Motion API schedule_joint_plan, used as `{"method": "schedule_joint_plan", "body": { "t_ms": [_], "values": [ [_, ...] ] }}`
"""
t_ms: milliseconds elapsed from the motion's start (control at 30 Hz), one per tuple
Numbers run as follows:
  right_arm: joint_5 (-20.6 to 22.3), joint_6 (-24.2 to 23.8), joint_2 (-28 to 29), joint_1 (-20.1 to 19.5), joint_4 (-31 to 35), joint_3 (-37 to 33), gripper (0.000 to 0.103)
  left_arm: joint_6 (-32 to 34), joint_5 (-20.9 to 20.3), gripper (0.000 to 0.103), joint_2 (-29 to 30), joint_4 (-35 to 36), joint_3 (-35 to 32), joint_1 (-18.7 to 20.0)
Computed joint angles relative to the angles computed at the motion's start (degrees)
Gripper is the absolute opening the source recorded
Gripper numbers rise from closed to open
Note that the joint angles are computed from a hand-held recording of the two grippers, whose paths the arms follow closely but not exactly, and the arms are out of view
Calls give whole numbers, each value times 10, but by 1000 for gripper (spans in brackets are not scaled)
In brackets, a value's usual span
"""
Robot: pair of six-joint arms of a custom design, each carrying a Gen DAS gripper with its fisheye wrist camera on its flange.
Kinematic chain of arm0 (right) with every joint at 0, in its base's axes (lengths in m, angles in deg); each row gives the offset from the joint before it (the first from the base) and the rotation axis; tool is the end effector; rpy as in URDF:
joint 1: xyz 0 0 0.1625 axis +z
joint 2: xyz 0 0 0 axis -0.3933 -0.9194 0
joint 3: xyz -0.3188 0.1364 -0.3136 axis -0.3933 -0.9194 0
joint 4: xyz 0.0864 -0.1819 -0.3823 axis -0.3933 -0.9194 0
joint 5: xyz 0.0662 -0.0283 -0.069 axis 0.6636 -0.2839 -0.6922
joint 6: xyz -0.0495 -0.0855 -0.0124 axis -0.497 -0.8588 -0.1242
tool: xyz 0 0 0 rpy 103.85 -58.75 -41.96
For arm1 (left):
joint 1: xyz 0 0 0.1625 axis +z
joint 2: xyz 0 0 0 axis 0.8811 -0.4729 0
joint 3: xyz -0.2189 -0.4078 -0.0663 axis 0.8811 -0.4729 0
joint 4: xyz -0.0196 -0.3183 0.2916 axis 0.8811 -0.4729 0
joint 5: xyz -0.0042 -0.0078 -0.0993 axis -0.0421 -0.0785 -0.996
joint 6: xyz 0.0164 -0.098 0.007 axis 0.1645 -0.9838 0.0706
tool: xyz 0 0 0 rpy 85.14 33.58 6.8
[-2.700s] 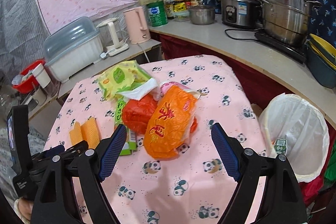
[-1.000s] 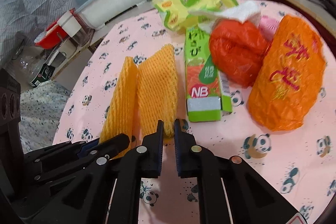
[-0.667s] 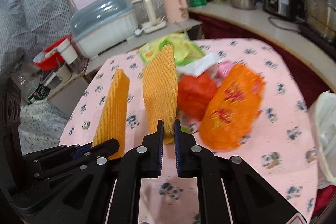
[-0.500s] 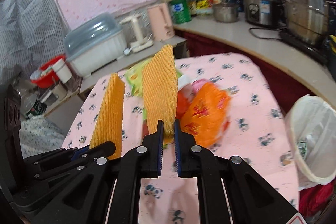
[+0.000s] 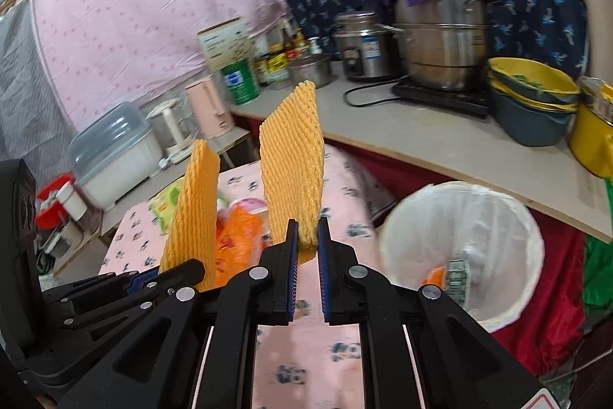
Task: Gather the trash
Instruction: 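Grasp the second foam mesh sleeve with the right tool while the left lifts its sleeve, then carry both foam sleeves over the bin and open both tools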
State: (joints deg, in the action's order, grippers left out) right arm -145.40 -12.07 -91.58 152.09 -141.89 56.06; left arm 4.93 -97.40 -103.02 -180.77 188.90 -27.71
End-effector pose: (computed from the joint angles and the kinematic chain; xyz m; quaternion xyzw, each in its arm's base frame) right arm 0.3778 -0.3687 0.1320 0.1469 -0.8615 0.4299 0.2269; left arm -0.2027 -0.3829 0.3083 0.2084 0.8971 -0.3099 0.2361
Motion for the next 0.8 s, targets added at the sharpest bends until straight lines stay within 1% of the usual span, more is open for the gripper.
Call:
{"method": "schedule_joint_plan", "body": {
  "t_ms": [133,400,600,800],
  "values": [
    [-19,1,-31,-10,-29,30,10,9,-12,10,40,-20,-4,-16],
    [-48,9,-83,-39,-77,87,10,46,-45,10,121,-66,-16,-33],
    [-58,16,-111,-69,-105,122,10,73,-78,10,182,-90,-36,-29],
    [-55,22,-125,-99,-117,142,10,95,-97,10,237,-109,-56,-20]
  ]
}}
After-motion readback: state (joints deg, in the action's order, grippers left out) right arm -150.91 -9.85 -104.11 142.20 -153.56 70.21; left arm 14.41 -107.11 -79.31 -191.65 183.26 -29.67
